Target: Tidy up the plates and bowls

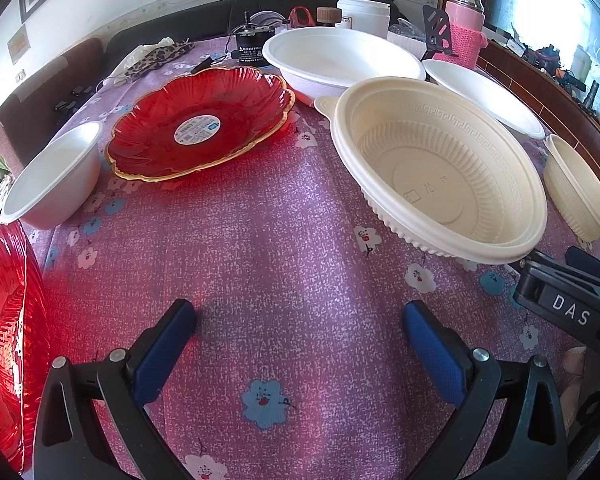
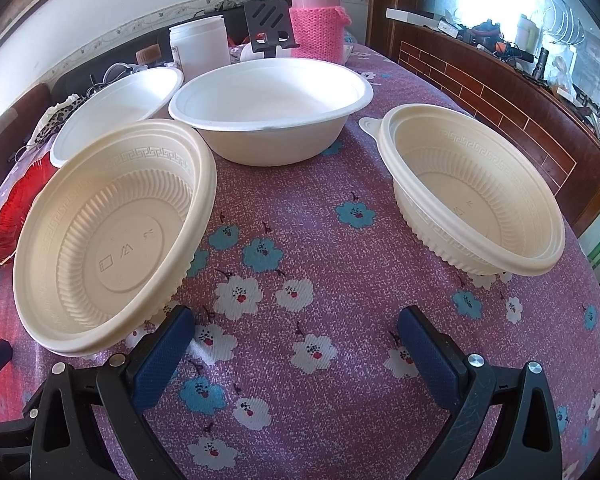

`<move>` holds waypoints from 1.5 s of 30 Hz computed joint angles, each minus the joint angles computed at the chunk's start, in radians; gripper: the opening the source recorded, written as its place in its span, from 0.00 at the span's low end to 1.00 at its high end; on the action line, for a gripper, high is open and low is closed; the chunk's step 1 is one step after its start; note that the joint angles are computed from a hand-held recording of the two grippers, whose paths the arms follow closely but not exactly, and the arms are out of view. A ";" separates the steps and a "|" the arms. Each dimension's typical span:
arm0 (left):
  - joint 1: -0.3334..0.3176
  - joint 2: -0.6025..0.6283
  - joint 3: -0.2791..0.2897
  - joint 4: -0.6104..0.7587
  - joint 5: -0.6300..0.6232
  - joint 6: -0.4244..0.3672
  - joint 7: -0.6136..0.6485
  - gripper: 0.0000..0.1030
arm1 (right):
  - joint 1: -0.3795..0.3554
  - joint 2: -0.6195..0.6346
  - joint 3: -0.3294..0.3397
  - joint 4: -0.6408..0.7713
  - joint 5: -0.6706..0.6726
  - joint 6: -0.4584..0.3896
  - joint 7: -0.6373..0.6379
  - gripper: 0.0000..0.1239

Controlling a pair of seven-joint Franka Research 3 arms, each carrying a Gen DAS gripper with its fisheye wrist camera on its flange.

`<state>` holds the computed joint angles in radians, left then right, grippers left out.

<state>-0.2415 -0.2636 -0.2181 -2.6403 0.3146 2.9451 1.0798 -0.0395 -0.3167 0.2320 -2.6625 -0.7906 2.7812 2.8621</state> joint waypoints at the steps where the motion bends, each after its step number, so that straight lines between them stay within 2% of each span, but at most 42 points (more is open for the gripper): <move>1: 0.000 0.000 0.000 0.000 0.000 0.000 0.000 1.00 | 0.000 0.000 0.000 0.000 0.000 0.000 0.000 0.82; 32: 0.010 -0.004 -0.010 -0.001 0.019 -0.001 -0.019 1.00 | 0.008 -0.003 -0.004 -0.001 0.005 -0.008 -0.006 0.82; 35: -0.004 -0.003 0.004 -0.003 0.004 0.003 -0.002 1.00 | 0.015 -0.001 -0.013 0.001 0.025 -0.010 -0.033 0.82; 38: -0.039 -0.007 0.035 -0.006 -0.038 -0.005 0.057 1.00 | 0.037 0.009 -0.031 0.016 0.095 -0.035 -0.088 0.82; 40: -0.093 -0.023 0.081 -0.009 -0.115 -0.043 0.146 1.00 | 0.043 0.008 -0.032 0.018 0.117 -0.045 -0.108 0.82; 43: -0.220 -0.080 0.204 -0.040 -0.344 -0.078 0.335 1.00 | 0.062 -0.011 -0.051 -0.004 0.168 -0.026 -0.192 0.82; 45: -0.265 -0.129 0.254 -0.063 -0.455 -0.090 0.419 1.00 | 0.070 -0.032 -0.057 -0.027 0.206 -0.013 -0.248 0.82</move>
